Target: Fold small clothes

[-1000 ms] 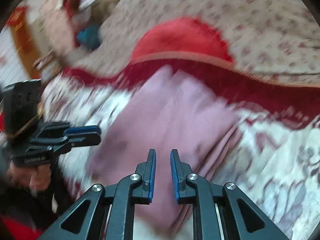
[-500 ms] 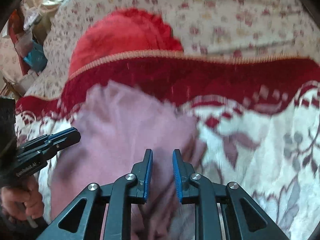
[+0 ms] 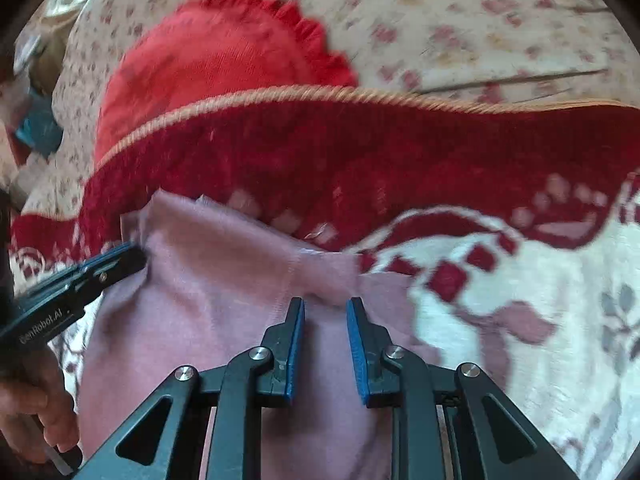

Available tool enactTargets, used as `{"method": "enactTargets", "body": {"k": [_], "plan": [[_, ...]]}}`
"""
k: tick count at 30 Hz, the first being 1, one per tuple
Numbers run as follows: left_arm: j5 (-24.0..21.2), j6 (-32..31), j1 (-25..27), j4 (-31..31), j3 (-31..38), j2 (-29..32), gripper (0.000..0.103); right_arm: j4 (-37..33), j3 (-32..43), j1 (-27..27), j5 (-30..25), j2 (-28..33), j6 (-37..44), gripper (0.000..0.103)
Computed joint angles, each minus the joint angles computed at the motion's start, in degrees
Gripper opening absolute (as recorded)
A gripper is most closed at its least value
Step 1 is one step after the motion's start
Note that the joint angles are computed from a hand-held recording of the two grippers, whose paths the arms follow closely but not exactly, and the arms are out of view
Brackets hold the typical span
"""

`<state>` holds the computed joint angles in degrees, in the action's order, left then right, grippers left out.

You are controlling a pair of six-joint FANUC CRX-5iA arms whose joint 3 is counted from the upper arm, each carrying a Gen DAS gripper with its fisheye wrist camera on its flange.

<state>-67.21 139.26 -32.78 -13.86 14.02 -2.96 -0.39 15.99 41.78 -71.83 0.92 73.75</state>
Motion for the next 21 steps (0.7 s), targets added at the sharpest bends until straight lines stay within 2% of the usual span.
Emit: {"method": "enactTargets", "body": {"k": [3, 5, 7, 9, 10, 12, 14, 16, 19, 21], "plan": [[1.20, 0.19, -2.61, 0.73, -1.87, -2.87, 0.014, -2.94, -1.82, 0.25, 0.96, -4.97, 5.05, 0.020], [1.90, 1.51, -4.90, 1.68, -4.09, -4.62, 0.018, -4.00, -4.09, 2.06, 0.33, -8.35, 10.76, 0.020], [1.62, 3.50, -7.20, 1.39, -4.92, -4.52, 0.040, -0.50, -7.93, 5.57, 0.15, -11.14, 12.95, 0.020], [-0.17, 4.76, -10.24, -2.42, -3.48, -3.20, 0.042, 3.29, -12.19, 7.89, -1.19, -12.58, 11.30, 0.021], [-2.39, 4.29, -11.77, -4.83, -1.50, -1.84, 0.043, 2.20, -14.22, 7.20, 1.40, -14.36, 10.19, 0.022], [-4.09, 3.56, -12.27, -5.46, -0.16, -0.94, 0.044, 0.77, -14.26, 6.01, 1.36, -15.46, 8.56, 0.022], [-5.39, 5.54, -12.56, -5.37, 0.22, -1.56, 0.044, 2.13, -16.04, 6.82, 3.38, -18.13, 3.30, 0.023], [-4.33, 7.41, -12.99, -5.32, -1.21, -3.45, 0.044, 2.44, -18.69, 6.80, 6.60, -22.11, -2.29, 0.026], [-3.85, 9.24, -14.42, -5.97, -2.89, -5.29, 0.046, -2.21, -21.59, 5.13, 8.05, -27.65, -7.42, 0.049], [-0.84, 9.33, -13.93, -3.46, -6.06, -6.67, 0.046, -5.42, -21.52, 3.75, 6.96, -28.62, -6.53, 0.049]]}}
